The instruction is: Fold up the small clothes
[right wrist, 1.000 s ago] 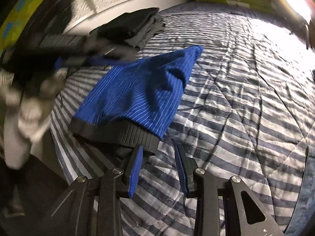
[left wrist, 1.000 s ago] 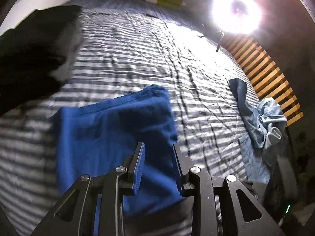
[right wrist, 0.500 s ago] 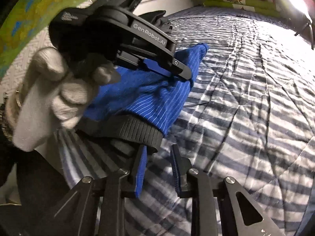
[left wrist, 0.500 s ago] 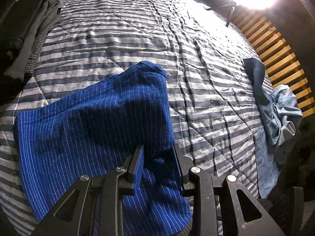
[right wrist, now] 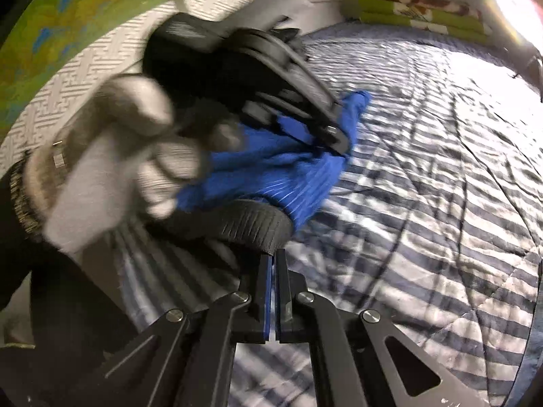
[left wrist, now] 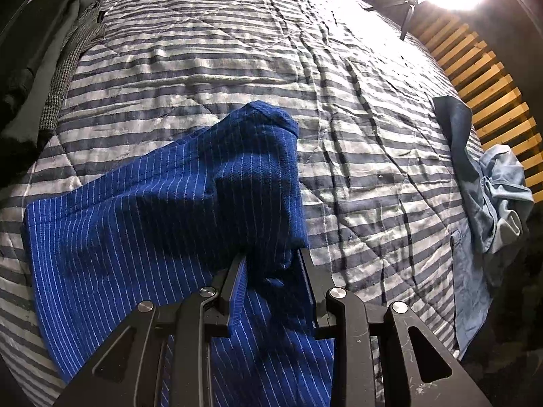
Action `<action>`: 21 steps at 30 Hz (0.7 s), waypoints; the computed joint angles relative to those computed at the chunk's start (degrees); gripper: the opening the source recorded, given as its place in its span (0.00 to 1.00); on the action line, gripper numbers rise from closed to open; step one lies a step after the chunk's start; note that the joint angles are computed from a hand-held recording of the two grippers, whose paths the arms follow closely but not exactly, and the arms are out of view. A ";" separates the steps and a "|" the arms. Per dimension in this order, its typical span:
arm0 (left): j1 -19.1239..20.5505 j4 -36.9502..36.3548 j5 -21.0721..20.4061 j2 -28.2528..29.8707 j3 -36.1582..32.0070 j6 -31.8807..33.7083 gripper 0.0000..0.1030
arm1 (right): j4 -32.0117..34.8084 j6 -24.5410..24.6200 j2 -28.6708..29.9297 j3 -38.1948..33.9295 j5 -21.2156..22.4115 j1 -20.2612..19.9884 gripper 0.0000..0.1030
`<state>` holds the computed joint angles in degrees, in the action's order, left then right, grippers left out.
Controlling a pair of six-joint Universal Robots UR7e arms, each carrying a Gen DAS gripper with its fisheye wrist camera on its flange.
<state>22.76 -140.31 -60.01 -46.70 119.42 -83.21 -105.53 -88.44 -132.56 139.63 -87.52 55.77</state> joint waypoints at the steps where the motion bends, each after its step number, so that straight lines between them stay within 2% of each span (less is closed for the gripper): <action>1: 0.03 0.18 0.06 0.08 -0.13 0.08 0.29 | 1.81 -0.97 -0.88 -0.36 0.41 -0.40 0.01; 3: 0.02 0.48 0.06 0.18 -0.32 0.17 0.29 | 4.13 -2.61 -1.80 -0.74 0.23 -0.60 0.01; 6: -0.05 1.30 -0.02 0.38 -0.75 0.56 0.30 | 3.59 -4.90 -3.28 0.25 -1.37 -1.66 0.01; 9: -1.15 2.54 0.20 -0.73 -0.48 0.46 0.30 | 3.18 -4.31 -0.94 -0.50 -4.96 -1.27 0.02; 11: -3.64 5.47 1.48 -3.16 0.70 -1.57 0.30 | 8.91 -1.16 4.19 -5.07 -7.44 0.08 0.02; 13: -7.78 8.68 2.62 -6.90 3.39 -5.74 0.34 | 11.44 -0.41 5.98 -8.12 -3.93 -1.49 0.03; 16: -13.88 12.96 2.78 -11.80 7.78 -14.04 0.38 | 12.16 4.15 8.31 -10.89 0.56 -2.59 0.03; 18: -18.15 13.72 0.98 -14.33 11.64 -20.56 0.38 | 11.59 5.80 7.49 -11.01 2.29 -2.87 0.05; 21: -22.04 13.03 -2.40 -15.07 15.60 -27.97 0.38 | 8.09 8.35 7.61 -8.80 3.10 -0.28 0.05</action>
